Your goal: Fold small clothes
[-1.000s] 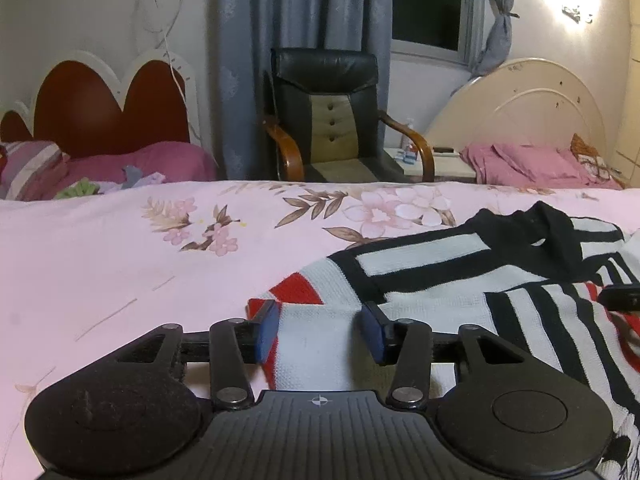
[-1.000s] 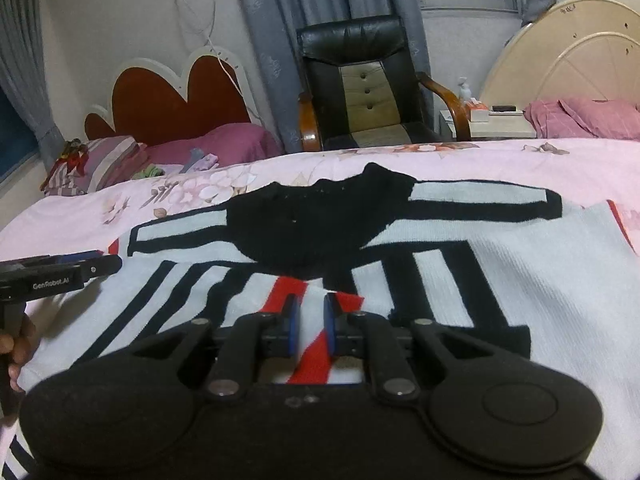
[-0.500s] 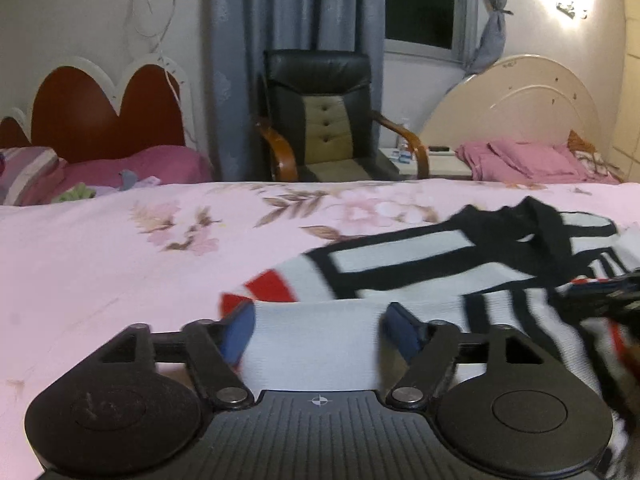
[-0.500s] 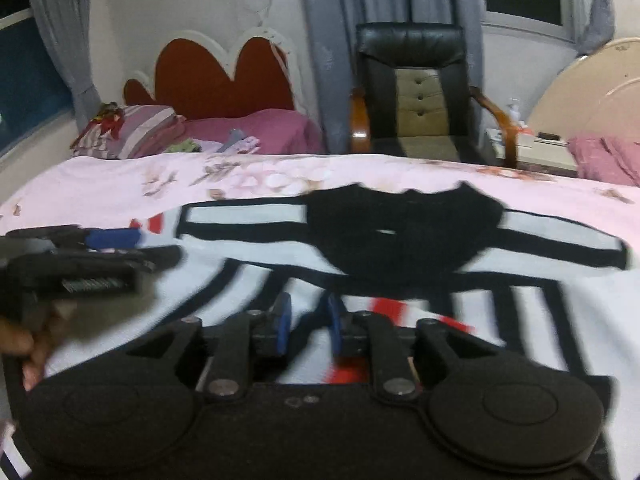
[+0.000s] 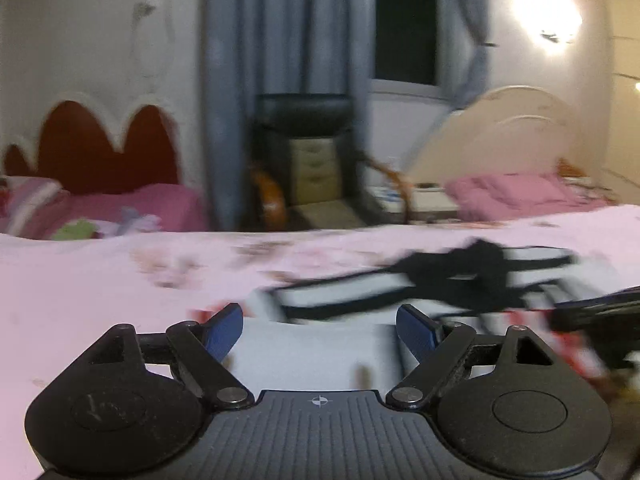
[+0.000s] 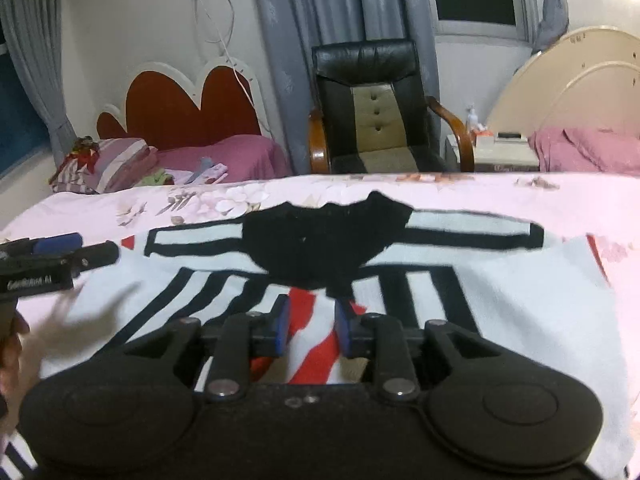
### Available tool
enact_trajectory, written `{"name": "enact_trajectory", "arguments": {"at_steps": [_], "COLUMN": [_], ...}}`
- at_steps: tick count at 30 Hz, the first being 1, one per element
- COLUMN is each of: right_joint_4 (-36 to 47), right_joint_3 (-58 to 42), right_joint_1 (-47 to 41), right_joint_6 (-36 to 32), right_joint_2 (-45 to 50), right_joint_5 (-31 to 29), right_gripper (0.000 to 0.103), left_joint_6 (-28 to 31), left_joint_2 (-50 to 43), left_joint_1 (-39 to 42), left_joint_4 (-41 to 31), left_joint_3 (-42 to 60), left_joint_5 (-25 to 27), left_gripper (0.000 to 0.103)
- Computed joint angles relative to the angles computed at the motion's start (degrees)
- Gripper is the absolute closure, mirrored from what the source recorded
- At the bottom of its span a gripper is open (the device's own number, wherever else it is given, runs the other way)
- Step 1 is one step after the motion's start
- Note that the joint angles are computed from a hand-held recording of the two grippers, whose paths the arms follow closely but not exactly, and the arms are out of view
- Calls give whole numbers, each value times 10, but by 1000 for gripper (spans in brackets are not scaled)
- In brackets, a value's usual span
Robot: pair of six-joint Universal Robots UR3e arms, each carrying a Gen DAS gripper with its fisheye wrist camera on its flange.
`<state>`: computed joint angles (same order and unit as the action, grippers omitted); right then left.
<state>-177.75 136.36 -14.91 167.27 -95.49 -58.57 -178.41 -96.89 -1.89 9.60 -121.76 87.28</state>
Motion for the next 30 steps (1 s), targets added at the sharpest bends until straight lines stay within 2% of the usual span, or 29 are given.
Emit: {"name": "enact_trajectory", "arguments": {"at_steps": [3, 7, 9, 11, 12, 13, 15, 17, 19, 21, 22, 24, 26, 30], "right_joint_4": [17, 24, 30, 103, 135, 159, 260, 345, 358, 387, 403, 410, 427, 493], "right_joint_3": [11, 41, 54, 61, 67, 78, 90, 80, 77, 78, 77, 73, 74, 70], "right_joint_1": [1, -23, -60, -134, -164, -194, -265, -289, -279, -288, -292, -293, -302, -326], "right_joint_6": [-17, -59, -56, -74, -83, -92, -136, -175, -180, -182, -181, -189, -217, -282], "right_joint_2": [-9, -33, -54, -102, -132, -165, -232, -247, -237, -238, -243, -241, -263, -294], "right_joint_5": [-7, -24, -33, 9, 26, 41, 105, 129, 116, 134, 142, 143, 140, 138], "right_gripper": [81, 86, 91, 93, 87, 77, 74, 74, 74, 74, 77, 94, 100, 101], "left_joint_6": [-14, -19, -32, -29, -35, -44, -61, -68, -70, -70, -76, -96, -98, -113], "left_joint_2": [-48, -87, -76, -57, -45, -36, -21, -19, -30, -50, -60, -58, -56, -58], "left_joint_1": [-82, -121, -98, -100, -101, -98, -91, -102, -121, -150, -160, -159, -166, -181], "left_joint_4": [-16, -50, -10, -18, -20, -13, -13, -18, -33, -66, -61, -72, -84, -94], "left_joint_3": [44, 55, 14, 3, -4, -14, -24, -21, -4, 23, 27, 31, 36, 43], "left_joint_5": [47, 98, 73, 94, 105, 102, 93, 100, 110, 143, 160, 160, 171, 195], "left_gripper": [19, 19, 19, 19, 19, 19, 19, 19, 19, 19, 19, 19, 19, 19]}}
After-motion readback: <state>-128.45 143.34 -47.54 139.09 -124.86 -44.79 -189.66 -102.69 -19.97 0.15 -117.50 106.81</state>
